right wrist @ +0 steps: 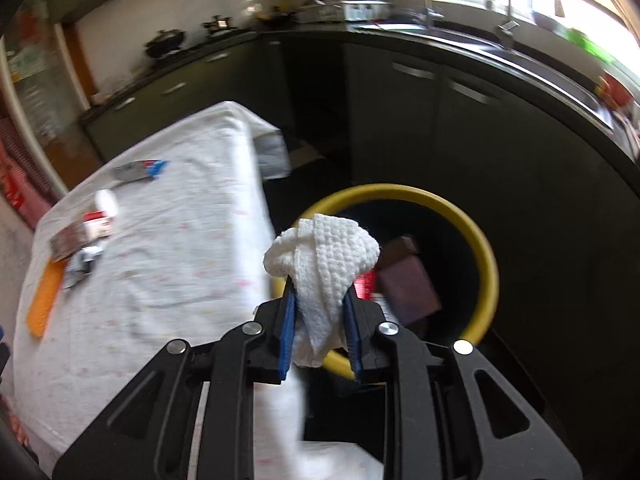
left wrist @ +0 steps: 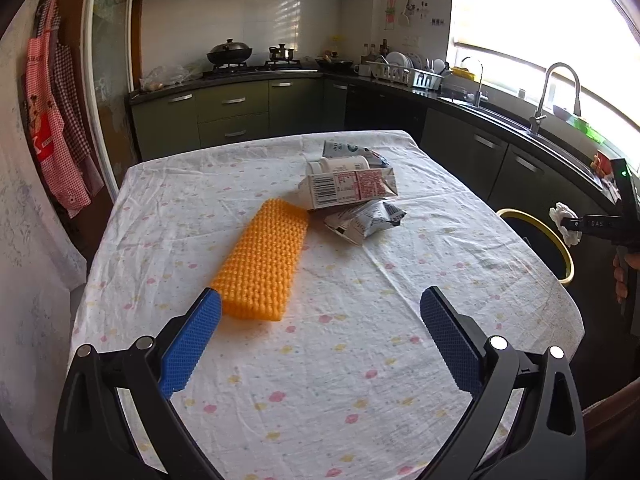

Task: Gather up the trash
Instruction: 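Carry the tissue over the yellow bin and open the right gripper, then grasp the orange mesh foam sleeve with the left gripper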

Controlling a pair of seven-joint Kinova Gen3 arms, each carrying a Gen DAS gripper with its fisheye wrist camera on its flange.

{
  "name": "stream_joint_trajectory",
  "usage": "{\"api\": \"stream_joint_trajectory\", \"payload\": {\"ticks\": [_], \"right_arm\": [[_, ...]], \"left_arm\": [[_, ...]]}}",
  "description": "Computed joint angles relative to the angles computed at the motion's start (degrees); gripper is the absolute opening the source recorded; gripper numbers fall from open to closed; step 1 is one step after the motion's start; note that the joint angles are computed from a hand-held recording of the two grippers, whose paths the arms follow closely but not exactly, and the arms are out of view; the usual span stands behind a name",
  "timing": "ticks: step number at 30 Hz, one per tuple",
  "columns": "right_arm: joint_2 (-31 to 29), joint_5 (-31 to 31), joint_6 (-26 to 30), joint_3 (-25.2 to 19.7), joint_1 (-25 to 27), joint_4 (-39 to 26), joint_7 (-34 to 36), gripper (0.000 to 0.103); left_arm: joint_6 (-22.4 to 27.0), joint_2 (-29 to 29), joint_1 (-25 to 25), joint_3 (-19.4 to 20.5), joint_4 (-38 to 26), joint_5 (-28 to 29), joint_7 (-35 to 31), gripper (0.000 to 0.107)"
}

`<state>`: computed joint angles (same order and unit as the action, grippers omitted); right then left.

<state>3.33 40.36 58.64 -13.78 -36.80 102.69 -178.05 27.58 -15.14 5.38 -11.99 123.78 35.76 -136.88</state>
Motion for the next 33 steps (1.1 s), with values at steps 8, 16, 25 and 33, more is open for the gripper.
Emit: {"api": "stream_joint_trajectory", "payload": {"ticks": [8, 16, 25, 33], "right_arm": [[0.1, -2.0, -2.2, 1.8, 3.2, 3.6, -0.7, 0.044], [-0.3, -0.3, -1.1, 1.2, 2.8, 4.0, -3.8, 0.06], [0.0, 0.7, -1.4, -0.2, 1.0, 2.1, -2.6, 0.063], [1.4, -0.2, -4.0, 0.2, -0.2, 1.0, -0.4, 0.065]], "left_arm": [[-0.5, 0.6, 0.1, 2.8, -0.6, -3.2, 3.4, 0.098], [-0.5, 1.2, 0.7, 3.2, -0.8, -4.4, 4.7, 0.098], [-0.7, 6.0, -2.0, 6.0, -4.5, -9.6, 6.2, 0.098], [1.5, 14.7, -6.4, 9.2, -12.3, -12.7, 7.0, 0.098]]}}
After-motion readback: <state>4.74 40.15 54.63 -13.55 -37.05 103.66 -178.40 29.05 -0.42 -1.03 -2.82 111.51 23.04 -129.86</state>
